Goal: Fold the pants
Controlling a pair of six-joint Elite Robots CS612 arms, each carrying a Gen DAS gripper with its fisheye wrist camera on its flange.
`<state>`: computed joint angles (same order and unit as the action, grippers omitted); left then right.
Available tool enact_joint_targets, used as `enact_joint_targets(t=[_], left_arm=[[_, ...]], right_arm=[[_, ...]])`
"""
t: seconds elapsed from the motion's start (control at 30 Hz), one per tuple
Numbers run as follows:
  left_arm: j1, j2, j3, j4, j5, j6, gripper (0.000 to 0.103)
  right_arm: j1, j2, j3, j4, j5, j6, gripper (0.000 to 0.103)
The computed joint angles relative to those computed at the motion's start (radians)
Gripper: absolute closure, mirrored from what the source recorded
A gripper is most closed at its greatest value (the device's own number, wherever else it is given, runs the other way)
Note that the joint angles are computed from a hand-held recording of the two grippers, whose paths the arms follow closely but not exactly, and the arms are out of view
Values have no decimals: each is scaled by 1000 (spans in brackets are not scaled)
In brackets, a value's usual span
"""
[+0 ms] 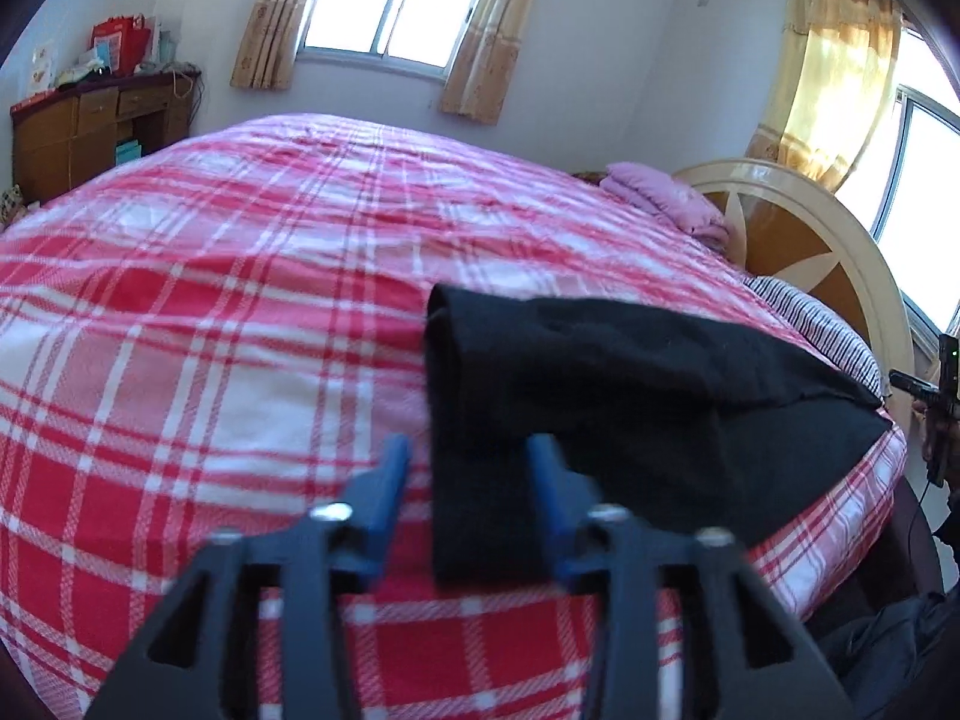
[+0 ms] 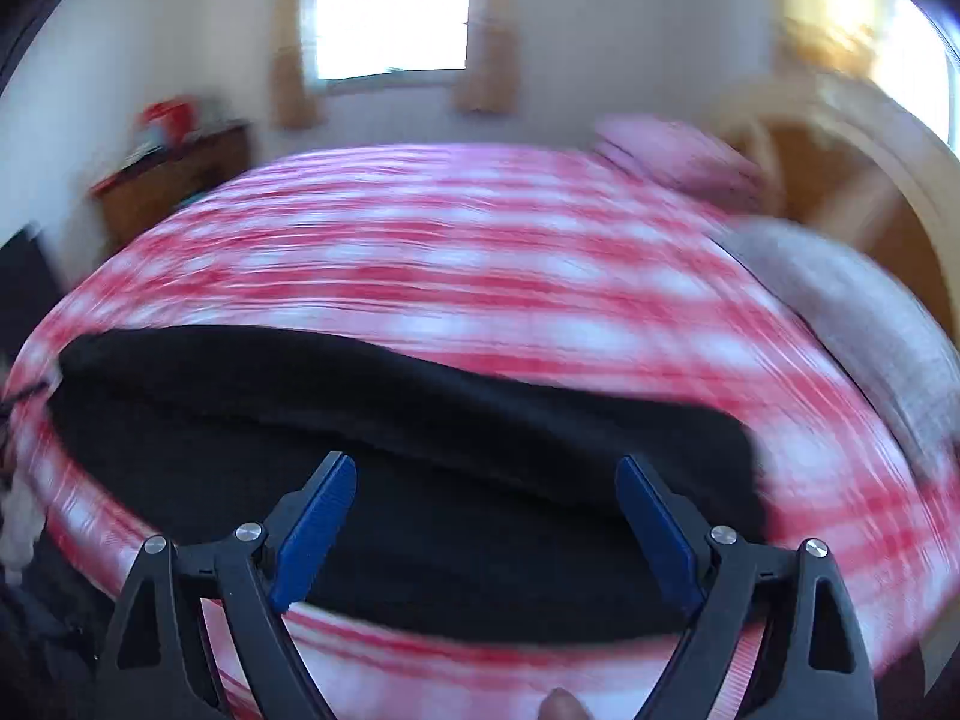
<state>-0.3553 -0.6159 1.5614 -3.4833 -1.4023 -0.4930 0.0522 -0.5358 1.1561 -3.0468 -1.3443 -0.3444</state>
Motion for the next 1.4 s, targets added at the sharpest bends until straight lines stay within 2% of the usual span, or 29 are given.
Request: enact_joint_targets(t=[0.13, 0.23, 0.3, 0.37, 0.47, 0.5, 0.53, 0.6, 0.73, 0.77, 0.8, 0.83, 0.9, 0.97, 1.0, 1.1, 1.27, 1.4], left_arm=[[1, 7, -43, 39, 7, 28, 52], [11, 15, -74, 57, -32, 28, 52], [16, 19, -87, 64, -57, 33, 52], [19, 21, -99, 91, -71, 26, 52], [23, 26, -111, 111, -104, 20, 54], [21, 25, -114, 127, -97, 28, 63], [19, 23, -117, 152, -83, 38, 76], [18, 22, -118, 162, -85, 53, 87], [18, 18, -107, 128, -96, 70, 91], [18, 16, -105, 122, -106, 73, 91], [20, 16, -107, 122, -118, 76, 92], [19, 15, -107, 123, -118, 80, 92], [19, 15, -114, 127, -110, 74, 92], [24, 20, -123, 114, -116, 62, 94], [27, 19, -127, 110, -115, 66, 94], [29, 8, -119, 77, -116, 88, 94], [30, -17, -80, 20, -137, 142, 94], [35, -24, -34, 10, -188, 149, 94]], right_arm=[[69, 48, -78, 71, -31, -161, 14], [107, 81, -118, 74, -79, -283, 15], [128, 108, -155, 92, -111, -366, 30], [142, 122, -178, 120, -132, -405, 40], [154, 151, -225, 173, -165, -468, 41], [159, 167, -246, 176, -191, -491, 43], [161, 178, -262, 178, -209, -501, 46], [163, 194, -290, 186, -235, -505, 52], [158, 210, -334, 222, -237, -470, 53], [158, 214, -343, 232, -238, -473, 60], [158, 215, -349, 252, -234, -479, 74], [158, 217, -354, 266, -228, -482, 79], [161, 213, -347, 266, -230, -497, 95], [162, 207, -336, 238, -236, -498, 98], [158, 197, -325, 232, -218, -483, 99], [147, 158, -272, 184, -177, -441, 100], [133, 78, -140, 88, -135, -435, 100], [122, 27, -46, 126, -85, -459, 100]])
